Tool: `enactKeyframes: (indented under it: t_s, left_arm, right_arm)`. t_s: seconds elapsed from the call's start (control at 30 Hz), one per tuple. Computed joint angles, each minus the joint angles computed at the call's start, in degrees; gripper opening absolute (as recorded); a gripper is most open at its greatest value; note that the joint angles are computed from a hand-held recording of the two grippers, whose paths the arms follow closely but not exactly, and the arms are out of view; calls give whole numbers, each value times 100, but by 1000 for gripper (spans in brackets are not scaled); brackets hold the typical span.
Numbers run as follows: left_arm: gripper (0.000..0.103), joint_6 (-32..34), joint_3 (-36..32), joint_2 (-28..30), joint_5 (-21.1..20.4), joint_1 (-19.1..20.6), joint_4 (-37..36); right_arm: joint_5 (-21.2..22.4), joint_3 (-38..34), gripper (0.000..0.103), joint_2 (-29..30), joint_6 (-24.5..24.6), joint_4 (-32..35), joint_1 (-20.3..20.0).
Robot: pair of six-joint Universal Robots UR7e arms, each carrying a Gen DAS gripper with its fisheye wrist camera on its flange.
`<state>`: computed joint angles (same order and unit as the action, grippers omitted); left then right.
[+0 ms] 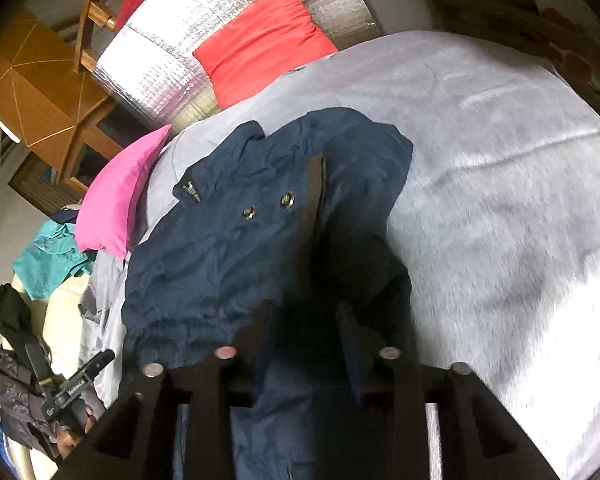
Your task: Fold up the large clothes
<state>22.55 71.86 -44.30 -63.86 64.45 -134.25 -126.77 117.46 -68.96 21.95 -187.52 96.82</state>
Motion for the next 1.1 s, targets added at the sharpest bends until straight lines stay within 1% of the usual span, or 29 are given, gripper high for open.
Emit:
enactKeyframes:
  t_s: [0.03,0.07,0.23,0.37,0.43,0.5,0.6,0.67,0.8,0.83,0.9,0.93,0.97,1.0,1.1]
  left_arm:
    - [81,-3,148,-135,-10,51,-40]
    - [81,-9,288,-264,-12,95,-78]
    - [81,0,998,-929,-98,306,-257]
    - [81,214,1584,-1488,-357,468,-284]
    - [81,341,1864,-1715,-363,499,-216]
    - [81,355,2073,-1883,-342,522,-136]
    - [81,386,2244,-2055,-490,564,-54]
    - [81,450,2381,-2144,-491,560,-127]
    - [81,710,2725,-2278,-294,452,-410]
    - [81,838,2833,-2297,-140,393,-506]
    - [81,986,3003,-2251,353,266,-768]
    - [81,1015,3029,-2238,475,248,-811]
    - [81,1017,3021,-2227,505,256,-819]
    - [81,978,2971,-2225,429,287,-770]
    - [81,653,2681,-2191,-23,384,-493]
  right_arm:
    - [-2,51,62,4,-9,-83,15]
    - [-28,127,64,16,-37,-219,51]
    - [1,445,64,19,-74,-507,180]
    - [21,791,64,22,-43,-945,318]
    - [17,977,64,33,-50,-1246,396]
    - [63,1197,64,31,-14,-1596,468]
    - [75,1526,65,67,104,-2068,625]
    - [23,1661,65,99,200,-2188,720]
    - [-93,1845,66,186,358,-2269,876]
    - [-189,1840,66,223,378,-2222,925]
    - [-458,1786,66,249,534,-1884,1016]
    - [-615,1764,66,248,686,-1651,1061]
    - [-654,1776,66,249,759,-1602,1071]
    - [-664,1806,66,246,855,-1597,1070]
    - [-738,1817,66,273,893,-1717,1045]
